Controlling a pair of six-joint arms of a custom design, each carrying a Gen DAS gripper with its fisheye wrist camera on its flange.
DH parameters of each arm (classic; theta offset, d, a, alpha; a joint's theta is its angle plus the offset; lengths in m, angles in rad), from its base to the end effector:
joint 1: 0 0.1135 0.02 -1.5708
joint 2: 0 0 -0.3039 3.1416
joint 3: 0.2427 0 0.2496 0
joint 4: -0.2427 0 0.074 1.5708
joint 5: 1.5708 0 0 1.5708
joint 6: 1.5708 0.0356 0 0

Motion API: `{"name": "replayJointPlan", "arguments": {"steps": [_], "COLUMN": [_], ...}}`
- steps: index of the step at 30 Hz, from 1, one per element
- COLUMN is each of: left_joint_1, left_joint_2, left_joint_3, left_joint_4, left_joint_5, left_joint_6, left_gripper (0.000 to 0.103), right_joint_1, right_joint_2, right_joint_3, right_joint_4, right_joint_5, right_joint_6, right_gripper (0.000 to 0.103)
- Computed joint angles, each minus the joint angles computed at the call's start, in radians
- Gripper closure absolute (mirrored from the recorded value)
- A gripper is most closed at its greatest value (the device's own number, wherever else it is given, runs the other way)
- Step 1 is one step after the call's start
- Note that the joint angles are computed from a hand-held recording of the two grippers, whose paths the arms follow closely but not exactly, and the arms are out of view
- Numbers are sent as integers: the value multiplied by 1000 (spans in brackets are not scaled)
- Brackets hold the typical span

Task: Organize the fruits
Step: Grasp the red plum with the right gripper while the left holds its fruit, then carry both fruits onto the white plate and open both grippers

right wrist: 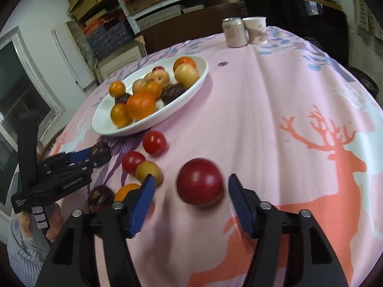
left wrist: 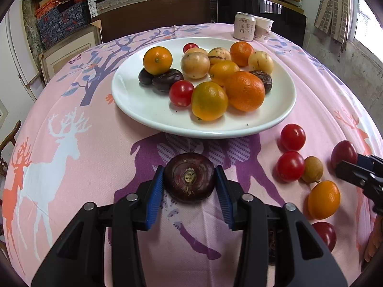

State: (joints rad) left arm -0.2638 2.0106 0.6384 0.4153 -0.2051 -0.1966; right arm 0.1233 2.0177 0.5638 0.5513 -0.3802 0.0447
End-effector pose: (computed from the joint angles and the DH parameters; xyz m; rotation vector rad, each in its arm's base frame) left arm 0.3096 -0.0761 0.0738 0.0025 2.4999 0.0696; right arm 0.3016 0.0507 0.0699 -0.2603 2.4470 0.5423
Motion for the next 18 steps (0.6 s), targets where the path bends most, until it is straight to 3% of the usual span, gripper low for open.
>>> {"name": "replayJointPlan", "arguments": {"steps": [2,12,18], "left_joint_1": [0,20,19], "left_joint_2": [0,-24,-165], "left_joint_3": [1,-34,-133], "left_joint_4": [0,43,128], "left_joint_5": [1,33,-6], "left_joint_6": [0,-9,-37], "left_gripper": [61,62,62], "right_joint_1": [-21,-37,-35], "right_joint_2": [17,32,-38], "right_joint_3": [16,15,-26], "right_joint_4": [-5,26,91], "right_joint_5": [-27,-77,-83], "right_joint_6": [19,35,41], "right_gripper": [63,64,64]}}
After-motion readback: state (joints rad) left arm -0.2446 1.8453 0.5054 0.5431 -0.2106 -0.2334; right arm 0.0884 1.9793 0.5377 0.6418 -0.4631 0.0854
